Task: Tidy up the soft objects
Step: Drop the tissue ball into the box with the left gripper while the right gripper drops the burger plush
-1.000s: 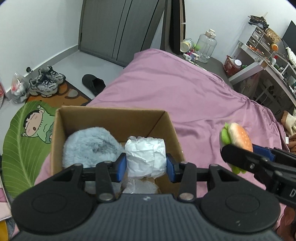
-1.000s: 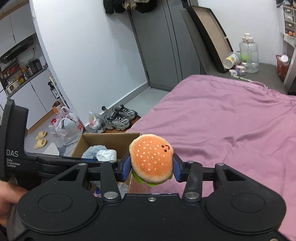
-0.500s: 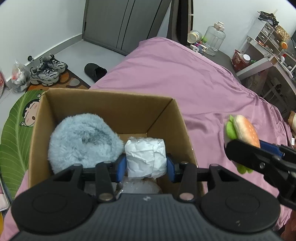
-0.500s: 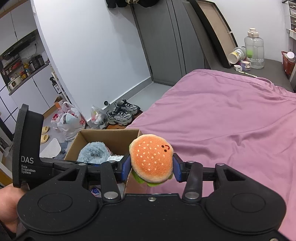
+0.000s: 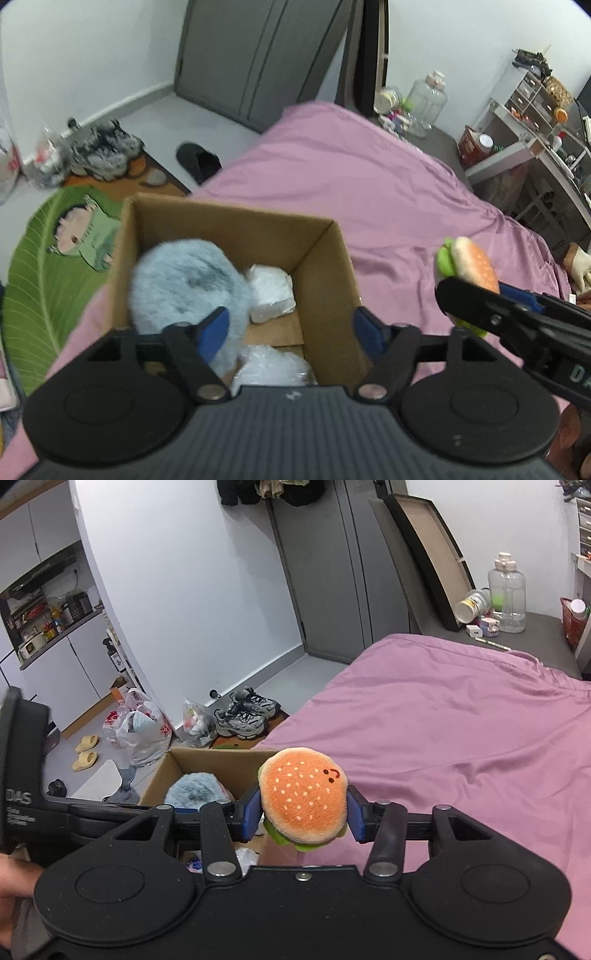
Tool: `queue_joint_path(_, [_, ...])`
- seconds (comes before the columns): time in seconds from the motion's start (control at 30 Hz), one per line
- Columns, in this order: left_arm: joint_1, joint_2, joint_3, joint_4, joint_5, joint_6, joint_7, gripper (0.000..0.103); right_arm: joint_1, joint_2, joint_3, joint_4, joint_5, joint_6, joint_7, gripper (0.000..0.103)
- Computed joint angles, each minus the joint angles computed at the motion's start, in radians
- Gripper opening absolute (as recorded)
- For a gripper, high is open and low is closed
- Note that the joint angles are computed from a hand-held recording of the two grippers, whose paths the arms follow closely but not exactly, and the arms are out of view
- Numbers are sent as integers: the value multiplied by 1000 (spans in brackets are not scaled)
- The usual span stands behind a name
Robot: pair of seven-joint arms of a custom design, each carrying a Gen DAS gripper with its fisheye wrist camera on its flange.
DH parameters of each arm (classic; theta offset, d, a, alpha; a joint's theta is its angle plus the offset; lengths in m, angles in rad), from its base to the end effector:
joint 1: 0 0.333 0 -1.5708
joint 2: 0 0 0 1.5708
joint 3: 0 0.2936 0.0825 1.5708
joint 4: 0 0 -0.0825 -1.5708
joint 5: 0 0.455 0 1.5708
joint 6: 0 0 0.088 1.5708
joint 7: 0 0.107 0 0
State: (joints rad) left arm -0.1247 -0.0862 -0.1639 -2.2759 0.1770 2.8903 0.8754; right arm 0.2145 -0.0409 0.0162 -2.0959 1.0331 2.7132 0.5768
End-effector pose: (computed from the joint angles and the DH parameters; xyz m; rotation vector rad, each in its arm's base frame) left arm 0.5828 -0.1845 0.4092 -2.1233 1.6547 -0.8887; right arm 0.6286 0.1163 0.4448 -1.8752 1.2397 -0.3138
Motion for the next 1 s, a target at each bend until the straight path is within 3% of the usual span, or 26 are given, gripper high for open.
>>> queue_joint_path(0.17, [42, -78, -24, -55, 138, -2, -140, 89, 10, -1, 7, 7, 8, 11, -12, 48])
queue_joint_path(0.3, [38, -127, -6, -99, 126, 4, -145, 93, 18, 3, 13, 13, 9, 9, -16, 48])
queue_joint_path(0.37, [46, -145, -7, -108, 137, -29, -147, 98, 24, 6, 17, 15, 9, 10, -21, 48])
queue_joint_path(0.5, [47, -181, 8, -148, 112, -20, -144, 98, 33, 16, 26, 22, -8, 9, -8, 48])
queue_joint_path(0.87, [135, -218, -25, -189, 206, -38, -268, 99, 48, 78, 52, 61, -119, 25, 81, 48])
queue_joint_path(1.0, [119, -223, 4, -201, 183, -32, -257, 99, 50, 106, 65, 74, -171, 51, 123, 48])
